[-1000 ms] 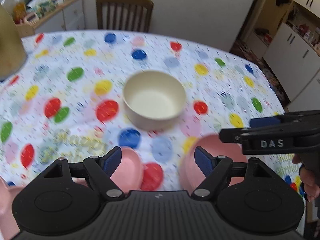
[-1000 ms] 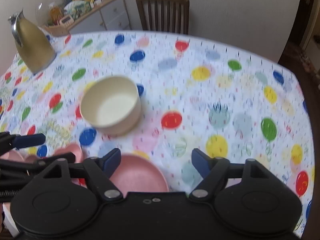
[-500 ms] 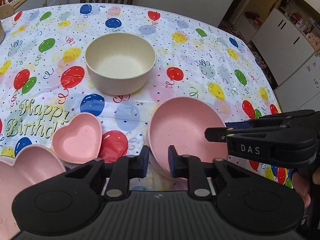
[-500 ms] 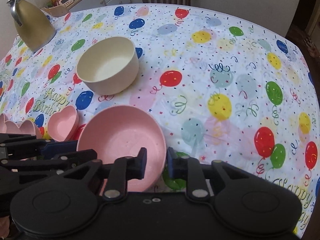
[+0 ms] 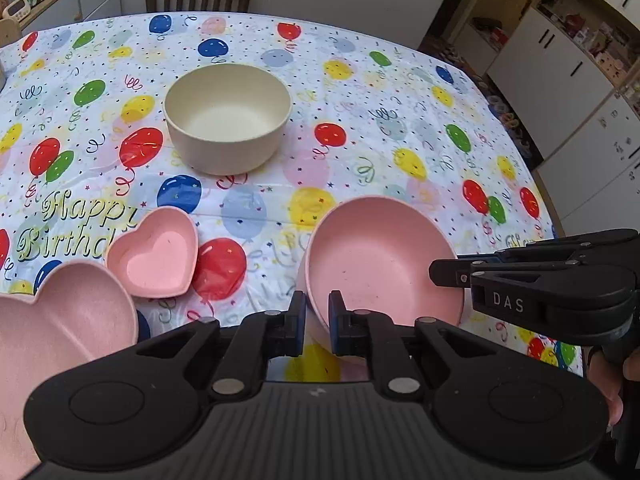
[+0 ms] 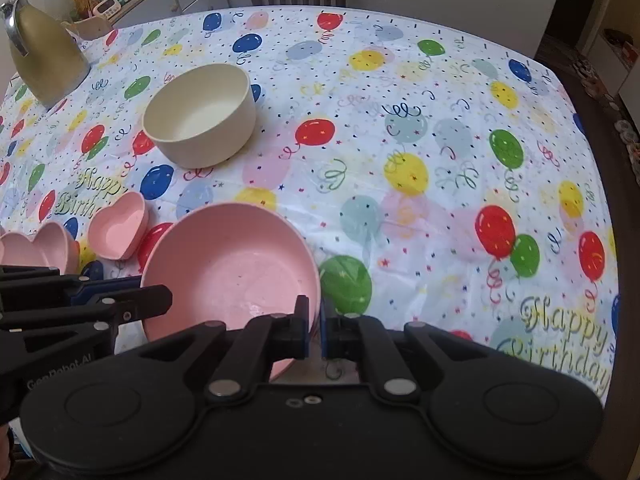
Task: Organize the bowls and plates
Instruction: 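Carry the pink bowl with both grippers and lower it beside the plate stack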
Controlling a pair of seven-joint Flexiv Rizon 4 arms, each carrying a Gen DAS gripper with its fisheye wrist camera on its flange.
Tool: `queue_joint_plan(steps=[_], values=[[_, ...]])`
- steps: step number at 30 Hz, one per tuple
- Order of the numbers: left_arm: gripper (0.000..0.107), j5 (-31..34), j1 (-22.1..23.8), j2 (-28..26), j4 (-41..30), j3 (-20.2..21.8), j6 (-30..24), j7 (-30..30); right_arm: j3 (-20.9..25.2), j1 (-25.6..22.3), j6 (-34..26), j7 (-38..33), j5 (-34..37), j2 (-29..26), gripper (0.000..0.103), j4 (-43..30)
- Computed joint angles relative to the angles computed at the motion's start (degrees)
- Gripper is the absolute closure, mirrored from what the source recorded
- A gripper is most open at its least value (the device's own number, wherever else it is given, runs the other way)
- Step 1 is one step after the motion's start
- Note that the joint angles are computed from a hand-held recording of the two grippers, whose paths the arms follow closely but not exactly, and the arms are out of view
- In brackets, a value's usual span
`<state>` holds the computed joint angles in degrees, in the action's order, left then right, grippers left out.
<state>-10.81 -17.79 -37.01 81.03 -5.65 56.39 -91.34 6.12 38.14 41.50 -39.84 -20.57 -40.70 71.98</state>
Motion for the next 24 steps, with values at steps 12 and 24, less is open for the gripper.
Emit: queue_joint_plan(steps=[12, 24], values=[[0.096, -3.74, 1.83, 7.48, 10.20, -3.26, 1.02, 8.71, 0.65, 2.87, 0.82, 13.34, -3.06, 8.10, 0.098, 11.48], [0.096, -7.85, 1.90, 12.20, 18.72, -4.69, -0.11, 17.07, 3.17, 4.34, -0.83, 25.09, -5.10, 12.76, 0.098, 19.05]])
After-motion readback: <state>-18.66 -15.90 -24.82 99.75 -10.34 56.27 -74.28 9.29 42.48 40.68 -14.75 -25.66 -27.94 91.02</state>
